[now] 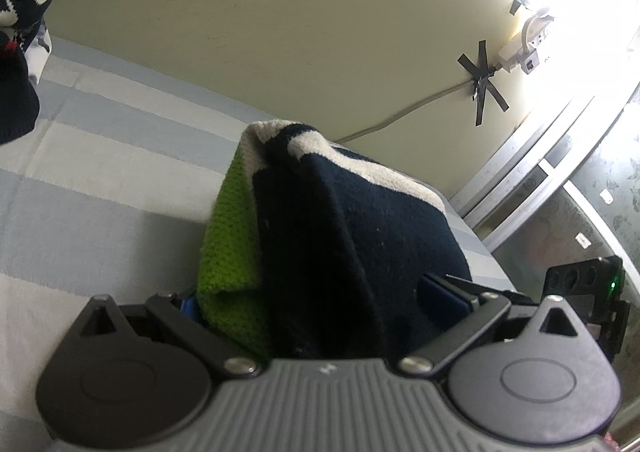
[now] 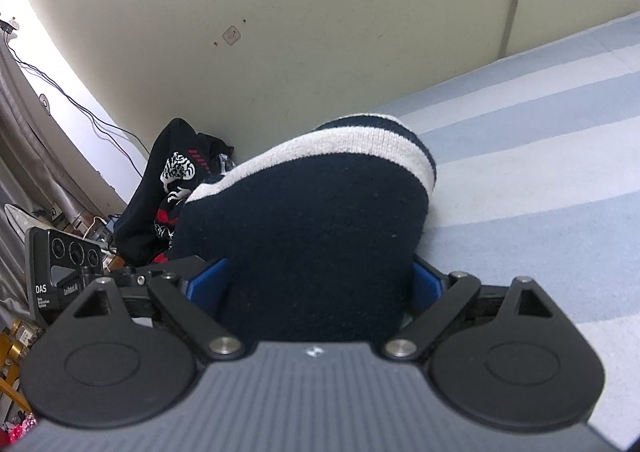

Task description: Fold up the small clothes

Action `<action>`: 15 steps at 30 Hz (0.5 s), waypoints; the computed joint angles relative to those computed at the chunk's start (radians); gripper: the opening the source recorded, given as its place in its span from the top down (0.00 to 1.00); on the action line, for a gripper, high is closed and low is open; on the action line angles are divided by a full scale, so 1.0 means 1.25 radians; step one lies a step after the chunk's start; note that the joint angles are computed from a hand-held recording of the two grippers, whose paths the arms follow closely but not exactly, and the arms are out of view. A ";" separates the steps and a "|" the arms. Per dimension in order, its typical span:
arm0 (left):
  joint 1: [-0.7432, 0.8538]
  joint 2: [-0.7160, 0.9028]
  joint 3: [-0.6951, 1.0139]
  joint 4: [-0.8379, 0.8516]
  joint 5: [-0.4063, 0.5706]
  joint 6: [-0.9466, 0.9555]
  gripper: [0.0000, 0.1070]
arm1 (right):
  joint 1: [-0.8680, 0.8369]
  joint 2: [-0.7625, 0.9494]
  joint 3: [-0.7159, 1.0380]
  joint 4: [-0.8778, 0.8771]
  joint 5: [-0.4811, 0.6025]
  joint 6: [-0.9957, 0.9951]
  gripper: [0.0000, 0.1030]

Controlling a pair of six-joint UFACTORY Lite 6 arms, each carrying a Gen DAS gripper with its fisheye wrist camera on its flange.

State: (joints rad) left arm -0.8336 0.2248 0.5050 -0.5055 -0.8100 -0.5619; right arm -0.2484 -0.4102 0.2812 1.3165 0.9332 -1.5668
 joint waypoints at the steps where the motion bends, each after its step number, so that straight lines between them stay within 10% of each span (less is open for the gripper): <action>1: -0.006 0.005 0.007 -0.016 0.003 0.017 0.04 | 0.003 -0.004 -0.002 0.002 -0.003 0.001 0.08; 15: -0.036 0.017 0.031 -0.089 0.015 0.110 0.04 | 0.030 -0.008 -0.019 0.041 -0.019 -0.029 0.04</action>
State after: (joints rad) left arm -0.8784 0.2459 0.5439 -0.6169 -0.7914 -0.4249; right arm -0.2109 -0.4201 0.2579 1.3683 0.9099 -1.6028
